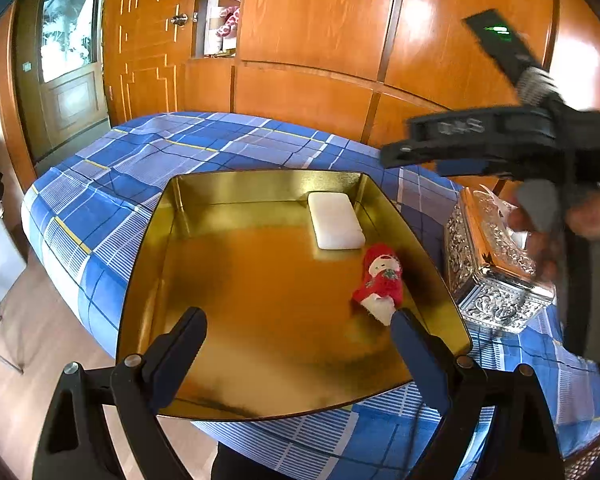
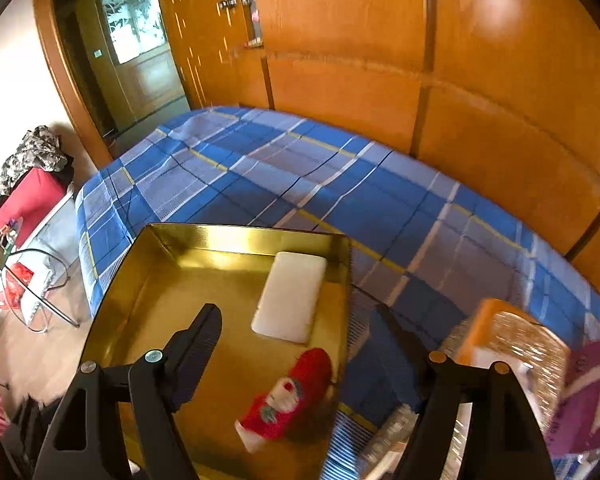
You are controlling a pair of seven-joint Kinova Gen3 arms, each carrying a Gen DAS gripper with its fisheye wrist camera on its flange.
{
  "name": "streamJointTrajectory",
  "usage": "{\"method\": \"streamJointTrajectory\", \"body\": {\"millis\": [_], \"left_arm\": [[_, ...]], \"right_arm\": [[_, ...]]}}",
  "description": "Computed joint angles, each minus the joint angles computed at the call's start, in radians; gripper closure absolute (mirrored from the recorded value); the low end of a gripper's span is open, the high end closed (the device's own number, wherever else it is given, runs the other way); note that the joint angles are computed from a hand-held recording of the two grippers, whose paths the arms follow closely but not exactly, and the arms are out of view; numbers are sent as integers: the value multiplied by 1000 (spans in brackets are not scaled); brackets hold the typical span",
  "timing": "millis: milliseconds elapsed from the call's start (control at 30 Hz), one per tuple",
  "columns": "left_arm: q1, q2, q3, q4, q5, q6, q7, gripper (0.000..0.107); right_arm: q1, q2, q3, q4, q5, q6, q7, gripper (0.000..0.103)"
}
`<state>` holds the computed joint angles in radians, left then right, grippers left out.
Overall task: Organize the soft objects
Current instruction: 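Carry the white sponge with the right gripper and release it in the tray, then move both grippers back toward the remaining soft items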
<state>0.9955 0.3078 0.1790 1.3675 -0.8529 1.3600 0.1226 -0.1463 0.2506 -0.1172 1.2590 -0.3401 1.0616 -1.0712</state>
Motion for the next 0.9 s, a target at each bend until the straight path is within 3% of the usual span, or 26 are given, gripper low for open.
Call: {"method": "streamJointTrajectory", "body": {"millis": [233,333,700,900], "left_arm": [[19,19,-1,-33,-12,20,-29,14],[28,29,-4,-50,-12,24,-45,14],[82,87,-31,-158,-19,53,-165,14],[112,127,-54,-233,-16,59,-253,14]], "right_arm": [[85,-171,35,213,-102,-151,193,26],[118,-216,76,261,-185,-168,275,26],[212,-285,214,331,-336,-179,404,26],[276,-280,261,335,-364,-190,411,26]]}}
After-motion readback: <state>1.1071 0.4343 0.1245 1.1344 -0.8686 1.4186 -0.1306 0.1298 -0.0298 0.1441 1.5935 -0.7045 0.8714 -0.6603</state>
